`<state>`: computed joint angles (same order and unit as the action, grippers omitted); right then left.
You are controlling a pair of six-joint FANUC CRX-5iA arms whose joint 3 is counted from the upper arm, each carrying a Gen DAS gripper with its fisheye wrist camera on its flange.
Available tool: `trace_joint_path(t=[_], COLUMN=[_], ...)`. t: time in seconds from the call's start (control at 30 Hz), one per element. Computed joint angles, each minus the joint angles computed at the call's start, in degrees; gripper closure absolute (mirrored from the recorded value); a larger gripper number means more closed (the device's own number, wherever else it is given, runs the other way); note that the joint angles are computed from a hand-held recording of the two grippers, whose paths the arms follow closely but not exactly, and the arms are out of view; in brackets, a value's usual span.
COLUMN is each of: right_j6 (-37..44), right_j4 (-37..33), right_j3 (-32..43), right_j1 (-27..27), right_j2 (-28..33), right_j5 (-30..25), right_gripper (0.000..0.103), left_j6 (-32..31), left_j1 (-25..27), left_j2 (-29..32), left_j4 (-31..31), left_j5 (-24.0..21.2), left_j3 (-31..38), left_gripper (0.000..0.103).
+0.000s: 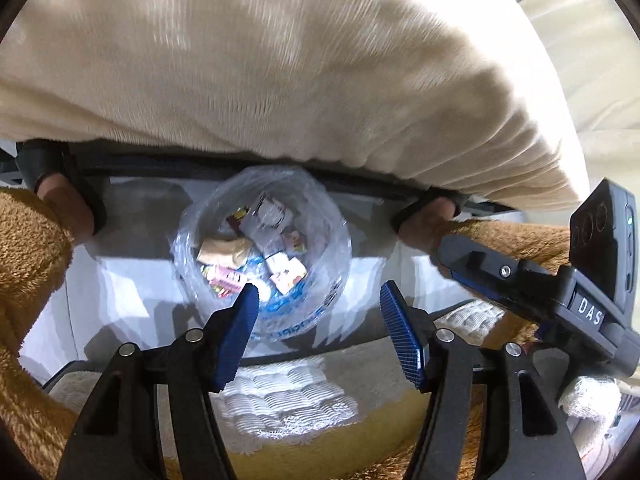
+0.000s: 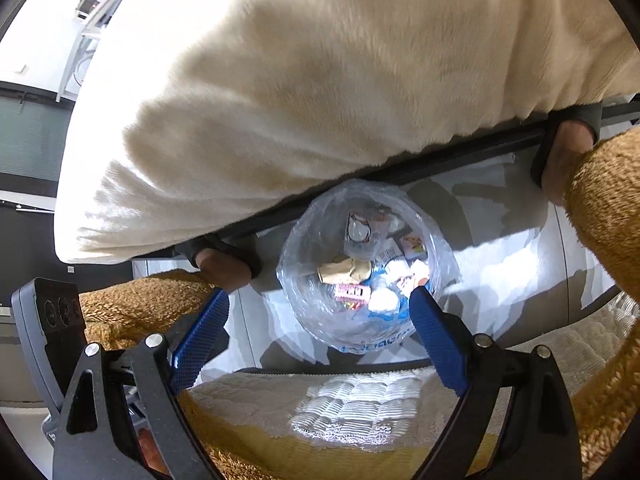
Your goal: Collect trash
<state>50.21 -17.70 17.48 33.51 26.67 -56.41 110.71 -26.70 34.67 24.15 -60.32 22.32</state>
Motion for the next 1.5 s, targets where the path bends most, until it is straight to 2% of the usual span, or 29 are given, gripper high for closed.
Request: trace_joint_path(t=[0.07,0.13,0.27,0.43,0.53,0.63,0.8,0.93,1.17,1.4,1.5], right_j6=[-0.3,-0.1,0.5,-0.1,-1.5,-6.3,-8.9,-10.5,-16.4,-24.0,-28.8], right_j4=[1.8,3.4,7.6,14.7,21.3,30.8,37.3,42.3,55.1,70.2,76.8], right_j3=[-1.3,-2.8,-5.6,-9.4,-10.9,-14.3,-16.5,-18.0,-22.2,-25.7,-28.3], right_j1=[0.5,1.1,2.5,4.5,5.8,6.7,5.3,3.9,1.0,-2.6,-3.9], right_j2=[-1.3,-2.8,-5.8,-9.4,-10.7,-13.1,-16.1,-17.1,-18.1,-17.8,-17.7], right_j5=[1.5,3.4,7.1,11.9,13.7,17.1,21.6,24.2,29.6,33.8,36.4], right_gripper=[0.013,0.013,0.013,0.013,0.013,0.013,0.013,0.013,0.013,0.013,0.013], left_j6=[-0.3,-3.0,-7.2,-10.7,-11.9,-12.0,-9.6,-9.2,-10.0,-14.2,-13.4], left_j1=[0.0,0.4,0.5,0.5,0.5,0.3,0.1,0.5,2.9,4.0,4.4], left_j2=[-1.5,-4.3,-8.7,-12.6,-14.3,-15.1,-16.5,-17.4,-17.7,-18.7,-19.1], left_j4=[0.0,2.8,5.4,6.1,4.9,0.0,-10.8,-15.6,-16.5,-15.3,-13.7], left_j5=[2.2,7.4,14.6,20.5,22.4,22.2,22.0,22.8,25.2,30.6,33.4], left_j3=[-1.5,-6.0,-11.4,-14.6,-14.7,-12.0,-6.6,-4.3,-4.0,-7.5,-10.1], left_gripper=[0.041,0.041,0.041,0.041,0.041,0.041,0.041,0.041,0.041,0.041,0.041])
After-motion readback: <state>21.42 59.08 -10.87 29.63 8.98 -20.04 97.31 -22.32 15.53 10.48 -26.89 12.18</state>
